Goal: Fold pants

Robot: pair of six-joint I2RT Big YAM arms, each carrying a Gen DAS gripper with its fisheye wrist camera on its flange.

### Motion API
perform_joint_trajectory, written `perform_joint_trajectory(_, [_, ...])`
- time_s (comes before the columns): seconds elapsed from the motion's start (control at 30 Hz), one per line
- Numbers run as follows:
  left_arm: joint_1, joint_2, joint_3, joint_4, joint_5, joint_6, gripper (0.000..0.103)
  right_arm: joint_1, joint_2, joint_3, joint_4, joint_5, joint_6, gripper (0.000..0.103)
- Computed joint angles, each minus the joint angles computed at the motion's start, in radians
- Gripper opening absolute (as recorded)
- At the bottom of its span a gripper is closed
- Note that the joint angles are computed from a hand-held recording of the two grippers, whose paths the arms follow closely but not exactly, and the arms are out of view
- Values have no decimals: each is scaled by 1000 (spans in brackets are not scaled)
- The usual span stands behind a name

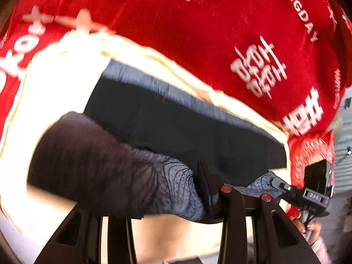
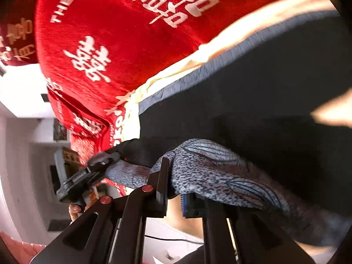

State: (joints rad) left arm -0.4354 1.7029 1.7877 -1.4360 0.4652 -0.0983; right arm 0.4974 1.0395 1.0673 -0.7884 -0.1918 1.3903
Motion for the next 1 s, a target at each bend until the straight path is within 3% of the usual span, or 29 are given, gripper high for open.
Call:
perform_joint_trajectory(0.1, [-37, 99, 89, 50, -76, -33, 40, -157, 122, 53, -44, -170, -156, 12])
perform_joint_trajectory(0.2, [-58, 185, 139, 103, -136, -68, 44, -270, 263, 93, -74, -279, -313, 12])
perform_joint_trajectory(0.3, [-73, 265, 192, 119, -208, -91, 44, -332, 361, 101, -39, -346, -347, 12])
perform_joint_trajectory(0.37, [-70, 303, 235, 86, -203, -91, 45, -355, 385, 92, -3, -370, -330, 14])
perform_joint_trajectory(0.4, [-63, 318, 265, 53, -184, -90, 45, -363, 391, 91, 9, -385, -313, 22])
perform_joint_trajectory(0.43, [-56, 318, 277, 38, -168, -84, 47, -367, 384, 82, 40, -403, -292, 44])
perform_joint_trajectory(0.47, [-49, 307, 282, 29, -163, -73, 58, -367, 374, 77, 72, -415, -286, 60])
perform_joint_trajectory(0.5, [-48, 288, 278, 26, -187, -67, 67, -365, 364, 84, 85, -419, -297, 87])
perform_joint_trajectory(0.53, [-47, 268, 270, 31, -217, -64, 79, -358, 354, 105, 70, -410, -323, 91])
perform_joint_trajectory(0.67, [-63, 214, 253, 15, -302, -28, 81, -300, 337, 230, -107, -278, -448, 86])
perform_joint_trajectory(0.73, [-91, 213, 245, 16, -355, 27, 81, -269, 351, 274, -169, -252, -503, 56])
perform_joint_trajectory(0.83, [-127, 243, 231, 45, -424, 79, 81, -239, 433, 341, -295, -179, -623, 45])
perform_joint_trajectory(0.93, [-148, 305, 229, 69, -503, 20, 81, -248, 492, 327, -318, -107, -656, 43])
perform_joint_trajectory(1.0, [-152, 303, 188, 131, -554, -8, 87, -285, 476, 257, -272, -118, -660, 40])
